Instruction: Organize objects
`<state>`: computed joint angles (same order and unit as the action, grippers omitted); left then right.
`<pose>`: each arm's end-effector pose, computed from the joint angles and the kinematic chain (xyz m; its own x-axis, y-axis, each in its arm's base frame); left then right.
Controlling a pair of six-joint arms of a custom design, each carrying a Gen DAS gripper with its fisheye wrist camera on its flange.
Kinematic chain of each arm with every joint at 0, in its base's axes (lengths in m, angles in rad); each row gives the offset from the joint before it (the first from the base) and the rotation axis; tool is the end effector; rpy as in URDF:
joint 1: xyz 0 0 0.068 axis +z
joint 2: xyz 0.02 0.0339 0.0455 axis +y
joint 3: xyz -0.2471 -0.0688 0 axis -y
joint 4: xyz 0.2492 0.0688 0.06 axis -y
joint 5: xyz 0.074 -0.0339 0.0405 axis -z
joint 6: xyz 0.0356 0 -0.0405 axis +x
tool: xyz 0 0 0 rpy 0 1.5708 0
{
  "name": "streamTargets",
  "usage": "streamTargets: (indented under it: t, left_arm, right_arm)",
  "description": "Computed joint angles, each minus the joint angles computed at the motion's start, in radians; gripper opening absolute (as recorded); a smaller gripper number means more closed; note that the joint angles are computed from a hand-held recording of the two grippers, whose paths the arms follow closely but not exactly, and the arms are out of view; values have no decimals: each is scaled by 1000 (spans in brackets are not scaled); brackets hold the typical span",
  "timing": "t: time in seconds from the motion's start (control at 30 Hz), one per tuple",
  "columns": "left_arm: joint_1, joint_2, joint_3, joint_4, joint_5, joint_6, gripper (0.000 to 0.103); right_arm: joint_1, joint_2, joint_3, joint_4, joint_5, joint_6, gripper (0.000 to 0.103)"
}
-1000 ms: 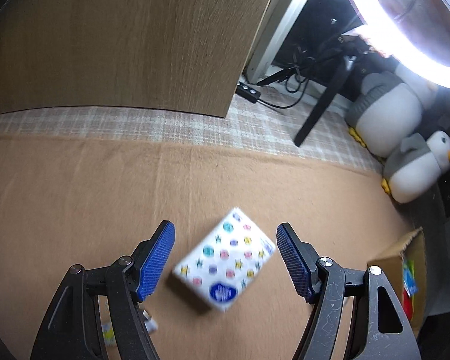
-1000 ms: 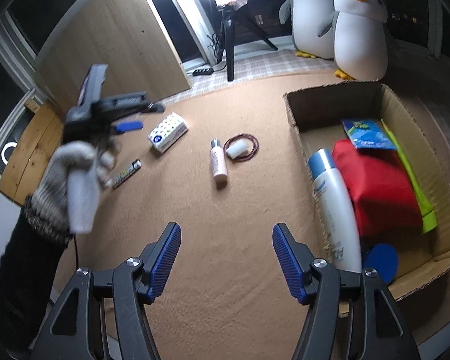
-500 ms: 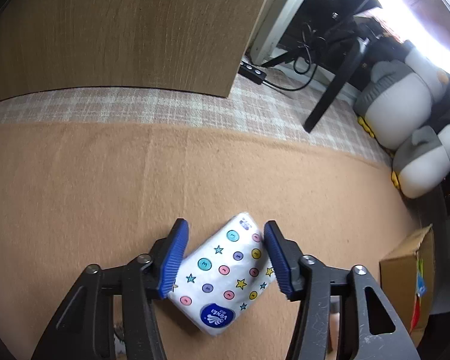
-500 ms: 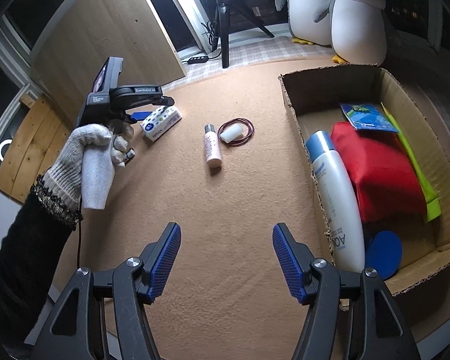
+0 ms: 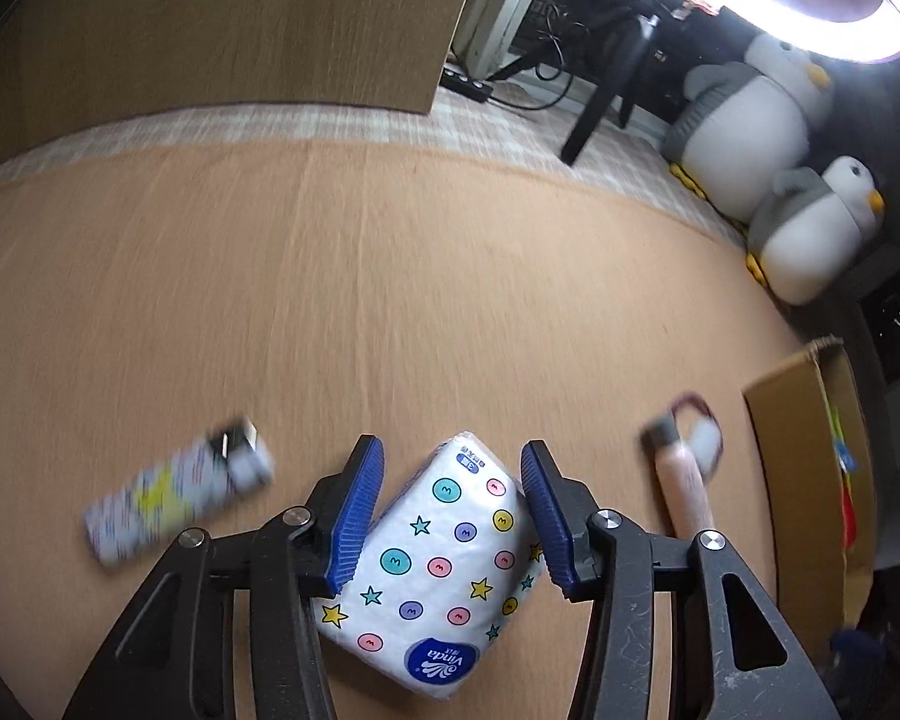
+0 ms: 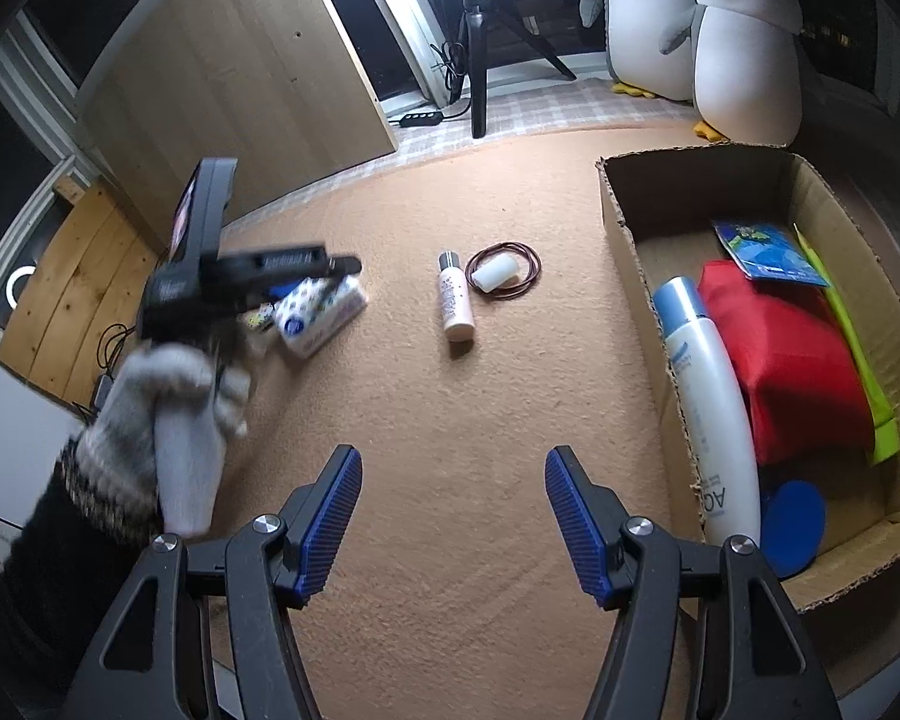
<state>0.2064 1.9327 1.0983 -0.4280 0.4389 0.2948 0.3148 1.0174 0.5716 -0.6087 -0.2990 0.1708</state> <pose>0.3472 0.0572 0.0990 -0.9096 0.0783 -0.4081 0.2143 0.9298 -0.2992 0.1814 0.0701 0.1765 -0.8887 -0.1186 -0.4429 -0.2873 0.8968 0.3363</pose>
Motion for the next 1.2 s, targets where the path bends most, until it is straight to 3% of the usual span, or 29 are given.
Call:
streamTargets:
  t: [0.37, 0.6, 1.0, 1.2]
  left_arm:
    - [134, -249, -299, -14, 24, 178, 51]
    - [198, -384, -422, -46, 14, 283, 51]
    - [275, -390, -399, -151, 31, 392, 53]
    - [334, -376, -347, -213, 64, 444, 64]
  right_arm:
    - [42, 63, 7, 51, 9, 13, 60]
    - [79, 94, 4, 79, 28, 24, 60]
    - [115, 231, 56, 190, 64, -13, 60]
    - [106, 337, 105, 238, 62, -27, 60]
